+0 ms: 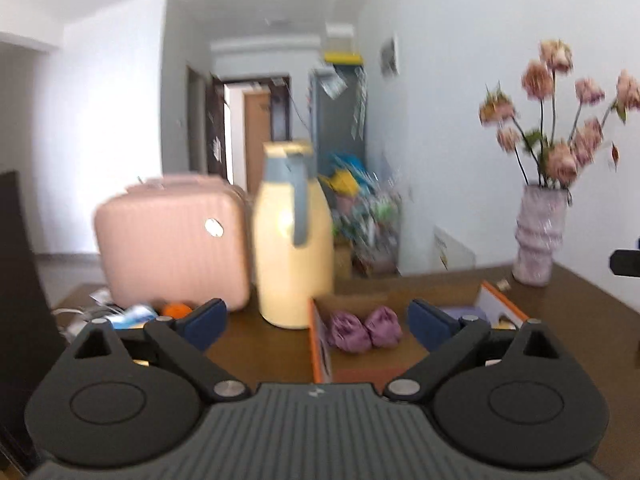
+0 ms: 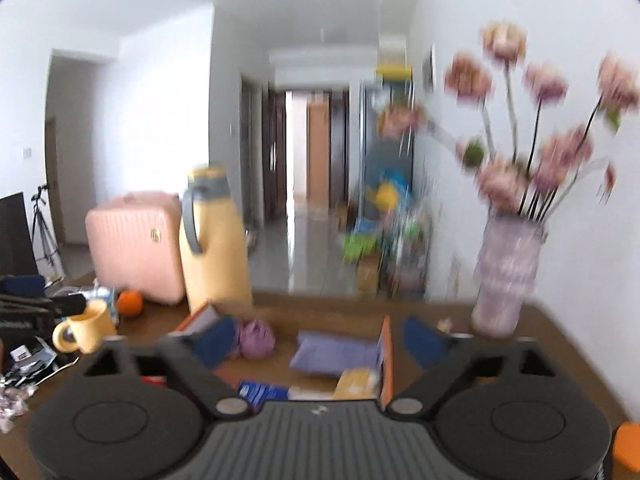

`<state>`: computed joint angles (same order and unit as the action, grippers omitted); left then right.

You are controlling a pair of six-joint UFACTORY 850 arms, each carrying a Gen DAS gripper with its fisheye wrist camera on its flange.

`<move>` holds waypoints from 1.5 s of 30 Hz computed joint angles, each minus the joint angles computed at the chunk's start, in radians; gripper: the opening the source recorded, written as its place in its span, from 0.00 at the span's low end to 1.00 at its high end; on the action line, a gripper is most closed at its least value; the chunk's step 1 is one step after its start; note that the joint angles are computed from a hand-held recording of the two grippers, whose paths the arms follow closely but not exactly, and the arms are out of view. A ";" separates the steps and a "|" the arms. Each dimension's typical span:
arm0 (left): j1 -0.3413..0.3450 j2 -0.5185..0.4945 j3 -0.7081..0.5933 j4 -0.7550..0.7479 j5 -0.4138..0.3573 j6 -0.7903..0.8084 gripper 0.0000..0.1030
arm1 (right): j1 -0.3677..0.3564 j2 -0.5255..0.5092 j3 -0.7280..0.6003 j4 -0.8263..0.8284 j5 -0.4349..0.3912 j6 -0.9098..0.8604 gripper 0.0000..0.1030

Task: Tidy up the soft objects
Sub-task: 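Withdraw both open grippers from the box back over the items, then grasp the iridescent mesh ball with the left gripper while the right grasps the white roll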

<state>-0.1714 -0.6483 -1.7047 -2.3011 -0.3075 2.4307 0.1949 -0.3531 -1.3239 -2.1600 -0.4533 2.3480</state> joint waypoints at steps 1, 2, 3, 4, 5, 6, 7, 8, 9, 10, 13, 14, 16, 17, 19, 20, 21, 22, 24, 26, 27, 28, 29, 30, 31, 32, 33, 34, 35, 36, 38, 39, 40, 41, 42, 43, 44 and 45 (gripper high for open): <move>0.004 0.016 0.027 -0.063 -0.022 0.058 0.98 | 0.012 0.012 0.031 -0.061 -0.056 0.045 0.94; 0.010 0.033 0.053 -0.084 -0.041 0.080 0.98 | 0.021 0.022 0.050 -0.085 -0.088 0.055 0.94; 0.013 0.050 0.081 -0.138 -0.059 0.130 0.98 | 0.029 0.027 0.062 -0.101 -0.107 0.062 0.94; 0.015 0.061 0.100 -0.179 -0.074 0.168 0.99 | 0.034 0.035 0.075 -0.113 -0.123 0.073 0.94; 0.017 0.073 0.118 -0.208 -0.086 0.194 0.99 | 0.040 0.042 0.085 -0.119 -0.134 0.086 0.94; 0.020 0.086 0.135 -0.226 -0.095 0.209 0.99 | 0.044 0.053 0.098 -0.118 -0.142 0.097 0.94; 0.024 0.099 0.152 -0.230 -0.106 0.213 0.99 | 0.049 0.060 0.106 -0.116 -0.152 0.106 0.94; 0.026 0.107 0.165 -0.235 -0.114 0.217 0.99 | 0.053 0.069 0.118 -0.116 -0.164 0.115 0.94; 0.029 0.120 0.183 -0.247 -0.124 0.226 1.00 | 0.057 0.079 0.129 -0.115 -0.174 0.120 0.94; 0.035 0.131 0.202 -0.257 -0.141 0.233 1.00 | 0.063 0.088 0.139 -0.107 -0.185 0.119 0.94; 0.042 0.167 0.280 -0.336 -0.184 0.296 1.00 | 0.087 0.109 0.183 -0.098 -0.241 0.143 0.94; 0.044 0.181 0.312 -0.369 -0.193 0.329 1.00 | 0.096 0.116 0.204 -0.098 -0.257 0.160 0.94; 0.050 0.223 0.404 -0.431 -0.238 0.402 1.00 | 0.120 0.137 0.262 -0.116 -0.290 0.194 0.94; 0.055 0.242 0.449 -0.447 -0.268 0.424 1.00 | 0.133 0.145 0.285 -0.111 -0.307 0.191 0.94; 0.068 0.284 0.544 -0.447 -0.332 0.445 1.00 | 0.167 0.164 0.348 -0.117 -0.355 0.202 0.94; 0.077 0.302 0.586 -0.436 -0.362 0.445 1.00 | 0.186 0.175 0.380 -0.118 -0.380 0.210 0.94; 0.086 0.318 0.625 -0.423 -0.388 0.440 1.00 | 0.206 0.183 0.414 -0.126 -0.409 0.227 0.94; 0.098 0.334 0.665 -0.399 -0.418 0.430 1.00 | 0.227 0.189 0.448 -0.132 -0.441 0.247 0.94; 0.116 0.357 0.726 -0.366 -0.465 0.413 1.00 | 0.271 0.187 0.500 -0.117 -0.507 0.277 0.94; 0.127 0.382 0.784 -0.356 -0.491 0.403 1.00 | 0.310 0.180 0.530 -0.069 -0.535 0.273 0.94; 0.133 0.397 0.813 -0.354 -0.493 0.395 1.00 | 0.327 0.180 0.545 -0.056 -0.542 0.281 0.94; 0.139 0.408 0.836 -0.355 -0.498 0.393 1.00 | 0.341 0.181 0.559 -0.045 -0.545 0.297 0.94; 0.144 0.419 0.861 -0.357 -0.505 0.395 1.00 | 0.359 0.185 0.579 -0.033 -0.551 0.336 0.94; 0.150 0.429 0.885 -0.350 -0.510 0.392 1.00 | 0.374 0.188 0.597 -0.024 -0.551 0.383 0.94; 0.154 0.434 0.900 -0.341 -0.507 0.390 1.00 | 0.390 0.192 0.612 -0.014 -0.546 0.425 0.93; 0.159 0.441 0.918 -0.325 -0.502 0.392 1.00 | 0.403 0.197 0.633 -0.022 -0.537 0.475 0.93; 0.160 0.445 0.928 -0.322 -0.493 0.398 1.00 | 0.417 0.201 0.653 -0.031 -0.529 0.514 0.93; 0.161 0.448 0.940 -0.323 -0.486 0.410 1.00 | 0.431 0.200 0.664 -0.022 -0.531 0.522 0.92; 0.160 0.449 0.946 -0.320 -0.481 0.422 1.00 | 0.446 0.197 0.670 -0.002 -0.539 0.511 0.92; 0.160 0.448 0.948 -0.317 -0.478 0.432 1.00 | 0.459 0.192 0.671 0.023 -0.550 0.490 0.92; 0.151 0.441 0.944 -0.330 -0.474 0.462 1.00 | 0.465 0.187 0.670 0.043 -0.558 0.467 0.92; 0.147 0.437 0.938 -0.332 -0.471 0.464 1.00 | 0.464 0.187 0.665 0.045 -0.556 0.464 0.92; 0.143 0.432 0.932 -0.329 -0.467 0.459 1.00 | 0.461 0.187 0.663 0.042 -0.553 0.467 0.92; 0.141 0.427 0.924 -0.320 -0.465 0.449 1.00 | 0.453 0.188 0.659 0.034 -0.546 0.467 0.92; 0.139 0.421 0.915 -0.313 -0.464 0.442 1.00 | 0.451 0.187 0.656 0.031 -0.543 0.467 0.92; 0.136 0.416 0.910 -0.312 -0.459 0.441 1.00 | 0.446 0.183 0.650 0.027 -0.537 0.466 0.92; 0.133 0.409 0.903 -0.311 -0.454 0.439 1.00 | 0.439 0.181 0.645 0.022 -0.528 0.466 0.92; 0.129 0.401 0.894 -0.307 -0.447 0.436 1.00 | 0.432 0.176 0.640 0.018 -0.515 0.465 0.92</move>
